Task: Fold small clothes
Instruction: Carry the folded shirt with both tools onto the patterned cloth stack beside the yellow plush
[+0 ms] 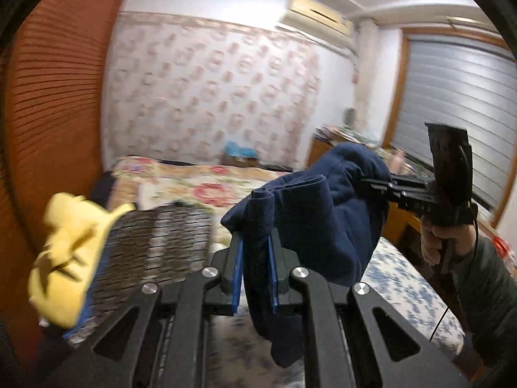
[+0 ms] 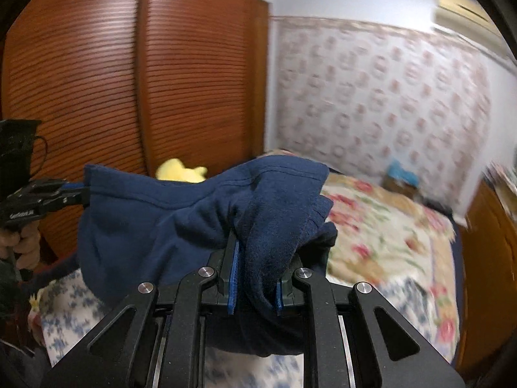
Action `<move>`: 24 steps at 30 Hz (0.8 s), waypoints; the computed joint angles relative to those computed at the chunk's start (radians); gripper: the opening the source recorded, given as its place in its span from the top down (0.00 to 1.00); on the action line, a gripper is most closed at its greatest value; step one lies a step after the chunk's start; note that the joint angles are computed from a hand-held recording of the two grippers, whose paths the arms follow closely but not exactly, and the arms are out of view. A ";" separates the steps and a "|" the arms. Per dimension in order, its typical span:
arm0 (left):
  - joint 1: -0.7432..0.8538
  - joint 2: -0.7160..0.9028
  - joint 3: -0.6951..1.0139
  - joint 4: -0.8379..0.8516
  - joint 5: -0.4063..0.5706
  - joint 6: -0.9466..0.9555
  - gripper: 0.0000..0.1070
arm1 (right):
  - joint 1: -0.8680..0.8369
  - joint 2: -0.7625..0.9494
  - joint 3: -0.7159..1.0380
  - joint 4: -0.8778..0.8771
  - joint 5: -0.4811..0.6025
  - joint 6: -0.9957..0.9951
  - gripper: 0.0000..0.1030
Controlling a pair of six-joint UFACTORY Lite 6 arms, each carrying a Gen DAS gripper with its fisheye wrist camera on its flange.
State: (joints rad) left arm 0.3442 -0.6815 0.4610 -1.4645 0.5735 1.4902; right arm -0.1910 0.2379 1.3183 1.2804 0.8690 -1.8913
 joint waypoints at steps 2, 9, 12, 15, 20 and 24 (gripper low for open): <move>0.172 -0.025 -0.051 -0.009 0.091 0.066 0.90 | 0.120 0.023 0.044 -0.008 -0.067 0.038 0.86; 0.567 0.230 -0.152 -0.162 0.253 0.432 0.90 | 0.529 0.313 0.428 -0.238 -0.273 0.328 0.86; 0.597 0.367 -0.176 -0.272 0.244 0.600 0.90 | 0.629 0.497 0.635 -0.364 -0.308 0.464 0.86; 0.591 0.451 -0.197 -0.358 0.212 0.728 0.90 | 0.703 0.708 0.885 -0.570 -0.351 0.708 0.79; 0.545 0.501 -0.199 -0.448 0.157 0.811 0.90 | 0.675 0.767 0.948 -0.631 -0.373 0.842 0.51; 0.552 0.451 -0.211 -0.406 0.143 0.782 0.89 | 0.636 0.613 0.684 -0.300 -0.432 0.508 0.47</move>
State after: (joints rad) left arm 0.8959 -0.2308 0.2502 -1.8701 0.7165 2.2723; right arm 0.4446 0.8506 2.0020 0.9808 0.4373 -1.3833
